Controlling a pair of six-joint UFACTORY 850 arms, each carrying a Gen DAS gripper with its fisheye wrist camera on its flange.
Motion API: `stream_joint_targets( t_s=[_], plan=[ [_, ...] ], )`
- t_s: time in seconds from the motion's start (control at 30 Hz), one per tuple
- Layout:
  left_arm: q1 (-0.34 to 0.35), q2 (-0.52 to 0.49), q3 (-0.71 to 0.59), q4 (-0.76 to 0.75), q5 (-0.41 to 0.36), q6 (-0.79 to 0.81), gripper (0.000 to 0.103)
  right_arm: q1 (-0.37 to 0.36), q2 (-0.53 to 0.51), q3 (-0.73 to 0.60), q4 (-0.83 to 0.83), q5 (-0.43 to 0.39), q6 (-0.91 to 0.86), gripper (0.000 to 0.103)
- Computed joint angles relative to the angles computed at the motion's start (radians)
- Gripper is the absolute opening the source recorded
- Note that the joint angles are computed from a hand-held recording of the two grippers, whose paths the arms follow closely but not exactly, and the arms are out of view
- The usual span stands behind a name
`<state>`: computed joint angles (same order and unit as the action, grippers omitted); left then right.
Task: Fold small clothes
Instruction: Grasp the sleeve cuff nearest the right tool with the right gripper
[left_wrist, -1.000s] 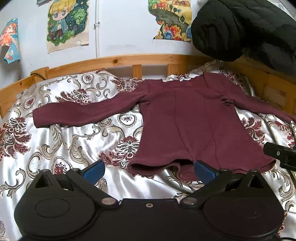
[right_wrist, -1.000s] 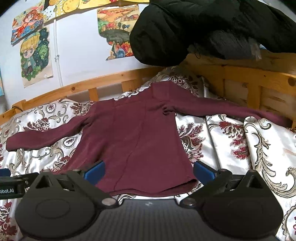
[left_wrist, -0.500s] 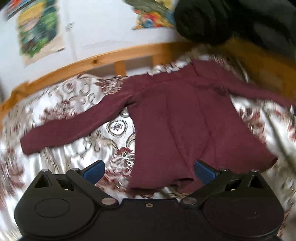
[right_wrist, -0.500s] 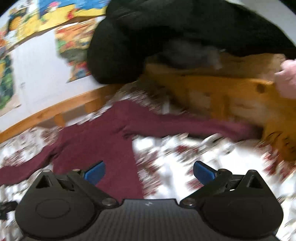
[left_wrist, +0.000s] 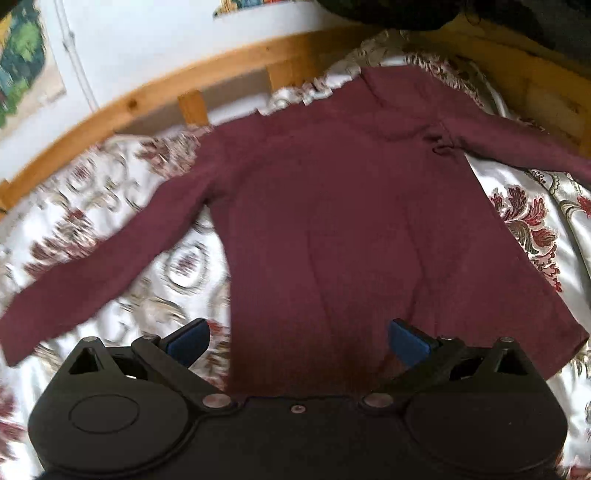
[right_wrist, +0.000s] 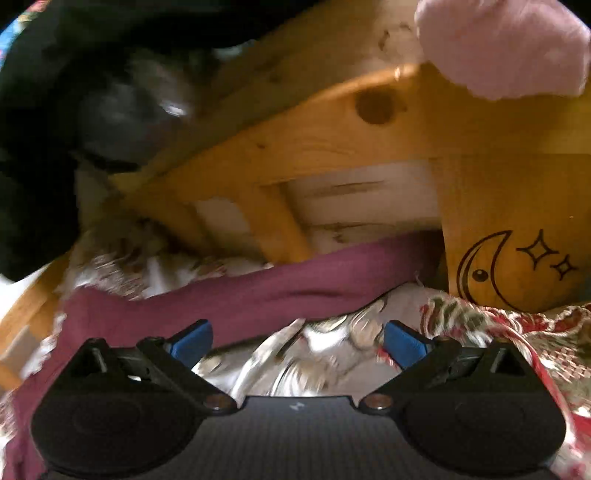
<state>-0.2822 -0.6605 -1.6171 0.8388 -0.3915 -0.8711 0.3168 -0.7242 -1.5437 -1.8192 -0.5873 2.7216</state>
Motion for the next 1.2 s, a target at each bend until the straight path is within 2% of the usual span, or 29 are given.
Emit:
stream_joint_targets(
  t_s=[0.1, 0.2, 0.3, 0.47, 0.53, 0.6, 0.7, 0.83, 0.93, 1.03, 1.2],
  plan=[
    [0.015, -0.03, -0.016, -0.066, 0.048, 0.026, 0.102, -0.012, -0.102, -0.135, 0.146, -0.063, -0.108, 0.101],
    [0.031, -0.042, -0.011, -0.021, 0.092, -0.023, 0.102, -0.023, -0.19, -0.269, 0.315, -0.091, -0.188, 0.097],
    [0.048, -0.041, 0.002, -0.003, 0.091, -0.018, 0.102, -0.02, -0.234, -0.322, 0.306, -0.133, -0.145, 0.079],
    [0.078, -0.044, 0.006, -0.049, 0.051, 0.034, 0.102, -0.006, -0.244, -0.302, 0.201, -0.191, -0.012, 0.019],
    [0.085, -0.047, -0.002, -0.059, 0.036, 0.027, 0.102, 0.0, -0.235, -0.276, 0.139, -0.212, 0.043, 0.011],
    [0.089, -0.047, -0.004, -0.032, 0.035, -0.015, 0.102, 0.021, -0.235, -0.261, 0.065, -0.289, 0.048, 0.009],
    [0.09, -0.039, 0.004, 0.046, 0.05, -0.105, 0.102, 0.063, -0.25, -0.26, -0.078, -0.437, -0.038, 0.009],
    [0.089, -0.031, 0.006, 0.112, 0.064, -0.171, 0.102, 0.108, -0.274, -0.266, -0.3, -0.527, -0.148, 0.009],
    [0.091, -0.027, 0.01, 0.192, 0.065, -0.268, 0.102, 0.144, -0.31, -0.296, -0.501, -0.524, -0.274, 0.009],
    [0.096, -0.031, -0.003, 0.216, 0.05, -0.323, 0.102, 0.176, -0.353, -0.34, -0.688, -0.471, -0.374, 0.008],
    [0.104, -0.025, -0.002, 0.275, 0.026, -0.408, 0.102, 0.252, -0.339, -0.263, -0.924, -0.428, -0.415, 0.008]
  ],
)
